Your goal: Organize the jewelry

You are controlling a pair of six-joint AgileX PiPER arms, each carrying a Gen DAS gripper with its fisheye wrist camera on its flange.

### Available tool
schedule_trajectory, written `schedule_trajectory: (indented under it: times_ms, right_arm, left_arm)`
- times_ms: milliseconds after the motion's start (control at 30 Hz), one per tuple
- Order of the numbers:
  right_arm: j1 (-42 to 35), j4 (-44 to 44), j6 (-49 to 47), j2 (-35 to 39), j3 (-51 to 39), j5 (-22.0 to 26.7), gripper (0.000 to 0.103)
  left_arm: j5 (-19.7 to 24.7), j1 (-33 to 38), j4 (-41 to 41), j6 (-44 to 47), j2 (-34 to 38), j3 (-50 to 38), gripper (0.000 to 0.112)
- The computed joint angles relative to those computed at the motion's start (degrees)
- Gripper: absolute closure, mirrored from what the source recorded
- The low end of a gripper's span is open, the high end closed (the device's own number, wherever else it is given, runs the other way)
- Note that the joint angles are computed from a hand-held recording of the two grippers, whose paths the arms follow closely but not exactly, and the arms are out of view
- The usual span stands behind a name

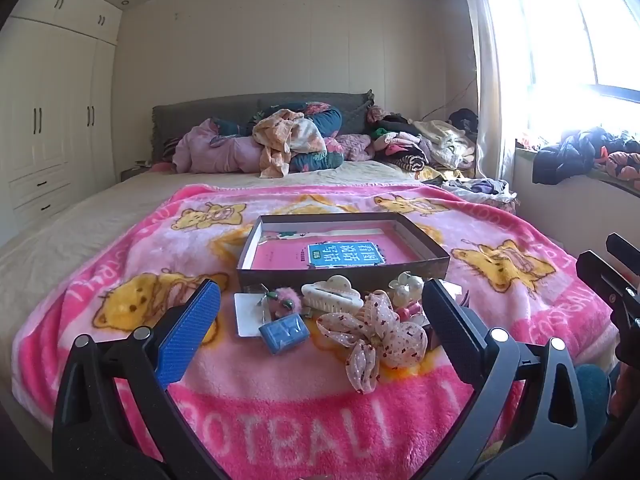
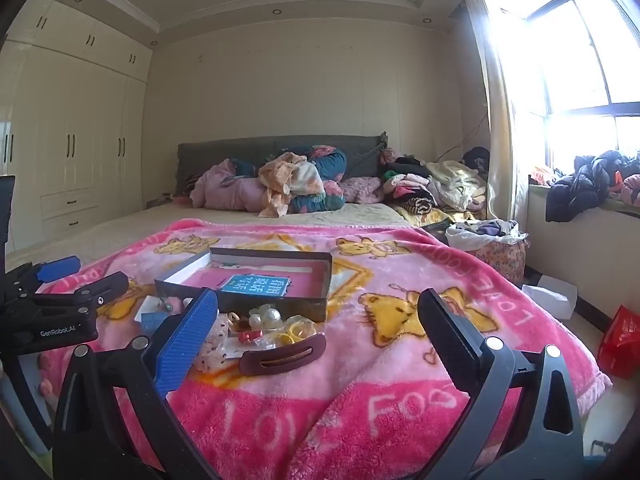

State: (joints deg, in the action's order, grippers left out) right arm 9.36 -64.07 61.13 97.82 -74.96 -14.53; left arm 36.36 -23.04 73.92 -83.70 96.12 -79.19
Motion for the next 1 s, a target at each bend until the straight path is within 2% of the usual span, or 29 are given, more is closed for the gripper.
schedule_trajectory:
  times_ms: [1000]
  right_arm:
    - [0.16,-1.05,0.67,0.16,-0.25,0.26,0.006]
  left_arm:
    - [-0.12,0.05,-0.35,0.34,-0.1,0.03,0.02]
